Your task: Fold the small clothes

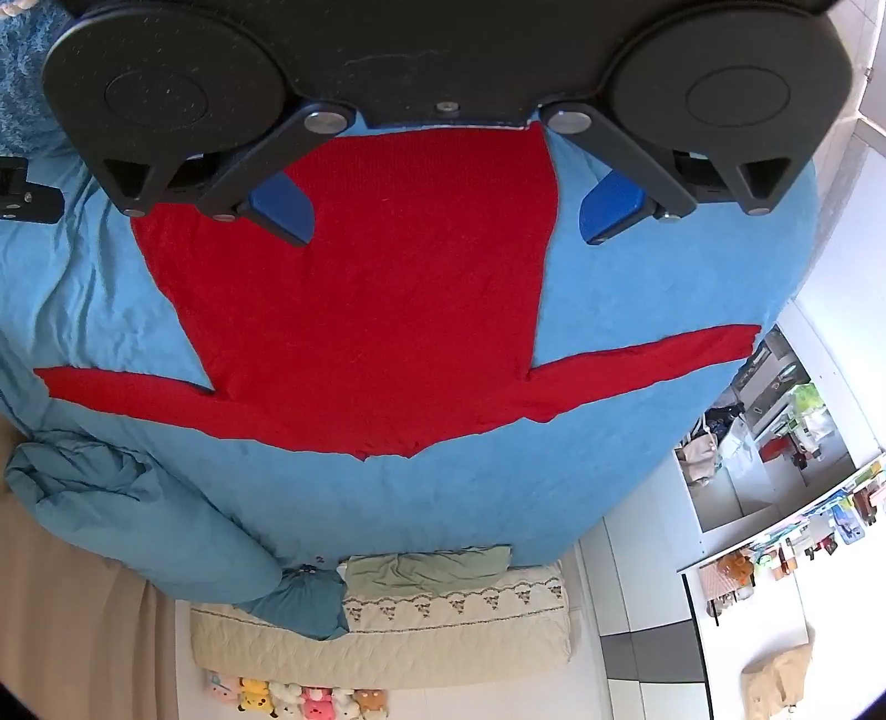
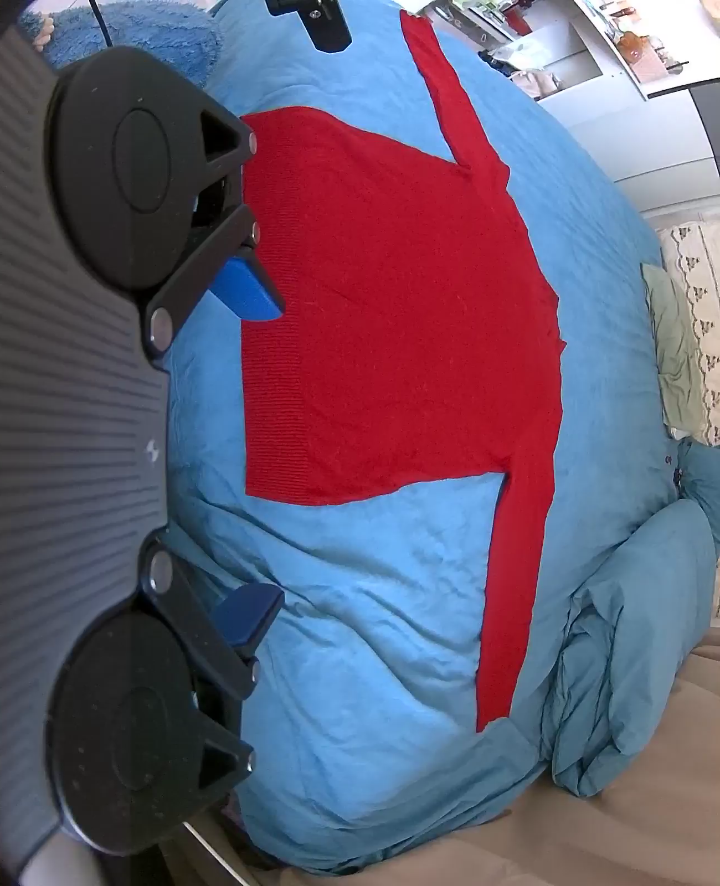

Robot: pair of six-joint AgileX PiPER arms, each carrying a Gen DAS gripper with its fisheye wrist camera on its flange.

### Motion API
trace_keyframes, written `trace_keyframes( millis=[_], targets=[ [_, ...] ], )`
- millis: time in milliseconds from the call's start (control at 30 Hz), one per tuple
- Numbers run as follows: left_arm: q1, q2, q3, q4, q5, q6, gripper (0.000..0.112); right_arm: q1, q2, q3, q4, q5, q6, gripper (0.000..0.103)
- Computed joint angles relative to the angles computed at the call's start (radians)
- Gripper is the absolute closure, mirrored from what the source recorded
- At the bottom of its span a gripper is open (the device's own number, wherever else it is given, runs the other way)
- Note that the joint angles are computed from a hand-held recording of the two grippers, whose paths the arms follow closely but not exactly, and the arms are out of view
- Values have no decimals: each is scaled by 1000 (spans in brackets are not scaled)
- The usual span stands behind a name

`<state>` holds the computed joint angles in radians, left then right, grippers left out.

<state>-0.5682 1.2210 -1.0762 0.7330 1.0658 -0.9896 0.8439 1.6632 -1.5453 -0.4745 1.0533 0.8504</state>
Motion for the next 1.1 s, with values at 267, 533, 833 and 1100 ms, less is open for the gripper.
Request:
trace_keyframes(
  millis=[267,533,833,1100],
  targets=[
    [22,-7,2,-10,-13,18,9,-8,1,-7,12,1,-11,0],
    [18,-7,0,-5,-10,13,9,-7,-2,-3,10,-1,-8,0],
    [10,-9,0,0,-5,6,9,-7,-3,-5,10,1,-9,0],
    [6,-15,2,3,-5,4,9,1,-2,-24,9,18,-10,0]
  ],
)
